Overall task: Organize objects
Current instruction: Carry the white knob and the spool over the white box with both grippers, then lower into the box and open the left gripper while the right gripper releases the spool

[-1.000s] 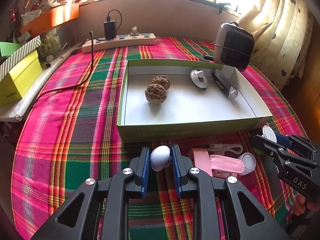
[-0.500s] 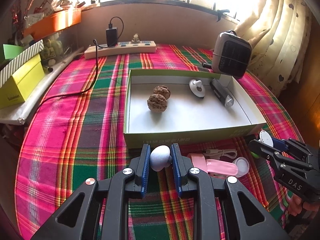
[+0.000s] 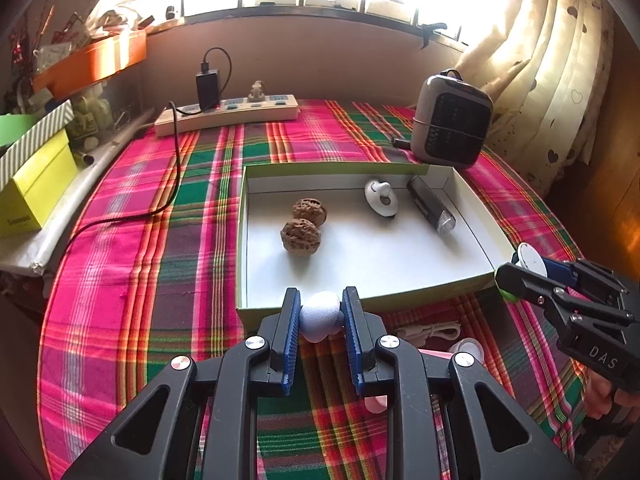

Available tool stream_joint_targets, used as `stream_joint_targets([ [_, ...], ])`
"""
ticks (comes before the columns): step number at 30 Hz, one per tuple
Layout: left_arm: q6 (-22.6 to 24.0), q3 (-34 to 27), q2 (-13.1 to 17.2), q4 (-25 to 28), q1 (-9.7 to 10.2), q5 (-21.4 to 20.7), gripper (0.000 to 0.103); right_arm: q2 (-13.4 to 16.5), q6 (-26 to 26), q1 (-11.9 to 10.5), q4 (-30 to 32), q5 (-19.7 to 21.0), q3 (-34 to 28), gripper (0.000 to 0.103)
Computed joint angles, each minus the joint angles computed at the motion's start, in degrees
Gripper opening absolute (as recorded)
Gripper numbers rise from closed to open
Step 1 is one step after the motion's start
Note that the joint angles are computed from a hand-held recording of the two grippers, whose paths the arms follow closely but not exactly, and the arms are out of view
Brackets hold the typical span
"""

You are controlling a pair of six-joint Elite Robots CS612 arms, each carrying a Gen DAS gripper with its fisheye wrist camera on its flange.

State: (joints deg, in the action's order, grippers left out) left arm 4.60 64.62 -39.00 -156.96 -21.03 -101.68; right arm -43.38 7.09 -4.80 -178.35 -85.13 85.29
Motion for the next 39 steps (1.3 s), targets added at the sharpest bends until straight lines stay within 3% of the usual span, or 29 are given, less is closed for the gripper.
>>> stream_joint_targets([
  [22, 3.01, -8.16, 4.22, 5.23, -0.36, -1.12, 0.020, 4.46, -4.16, -0.91, 7.30, 4.75, -10.22, 0.035],
  [39, 3.50, -11.44, 6.36, 9.05, -0.63, 0.02, 0.020, 7.61, -5.31, -1.23, 13.53, 5.01, -15.28, 0.035],
])
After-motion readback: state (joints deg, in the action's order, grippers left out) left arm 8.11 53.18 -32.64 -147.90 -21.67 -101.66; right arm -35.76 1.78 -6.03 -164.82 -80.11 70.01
